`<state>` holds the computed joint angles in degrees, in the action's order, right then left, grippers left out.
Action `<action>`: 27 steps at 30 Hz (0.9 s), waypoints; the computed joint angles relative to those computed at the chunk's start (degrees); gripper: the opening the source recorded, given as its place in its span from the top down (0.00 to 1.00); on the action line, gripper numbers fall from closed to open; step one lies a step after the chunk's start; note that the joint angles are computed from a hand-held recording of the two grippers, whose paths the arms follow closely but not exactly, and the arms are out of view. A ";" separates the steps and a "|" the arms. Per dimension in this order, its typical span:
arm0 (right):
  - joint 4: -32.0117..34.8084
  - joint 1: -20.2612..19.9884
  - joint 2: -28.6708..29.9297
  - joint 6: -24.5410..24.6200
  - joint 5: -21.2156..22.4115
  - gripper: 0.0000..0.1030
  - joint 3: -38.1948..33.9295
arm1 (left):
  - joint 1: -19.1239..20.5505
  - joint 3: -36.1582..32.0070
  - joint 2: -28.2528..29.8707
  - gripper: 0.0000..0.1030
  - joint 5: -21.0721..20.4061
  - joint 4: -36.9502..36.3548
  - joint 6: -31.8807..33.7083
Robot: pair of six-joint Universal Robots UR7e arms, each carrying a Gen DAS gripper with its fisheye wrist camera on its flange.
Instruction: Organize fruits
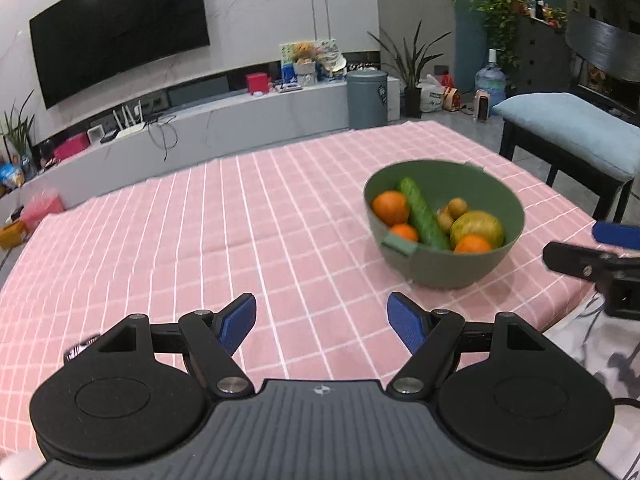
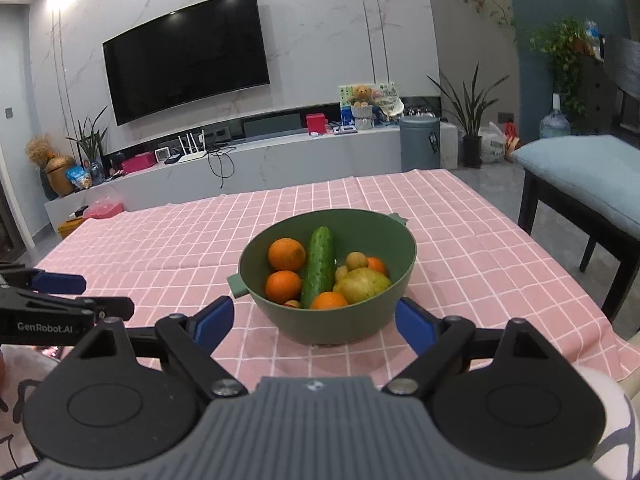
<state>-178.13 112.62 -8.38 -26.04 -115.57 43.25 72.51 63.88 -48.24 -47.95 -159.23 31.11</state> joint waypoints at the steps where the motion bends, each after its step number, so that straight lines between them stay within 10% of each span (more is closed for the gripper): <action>1: -0.58 0.00 0.17 -0.59 0.22 0.18 0.10 | 0.22 0.68 -0.22 0.15 -0.12 -0.66 0.17; 27: -4.35 0.34 1.58 -4.96 -0.30 0.14 -0.01 | 1.11 4.81 -2.16 0.15 -2.19 -4.21 0.16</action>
<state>-182.48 112.96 -6.80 -31.00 -115.87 43.23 73.63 68.69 -50.40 -50.14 -163.44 31.27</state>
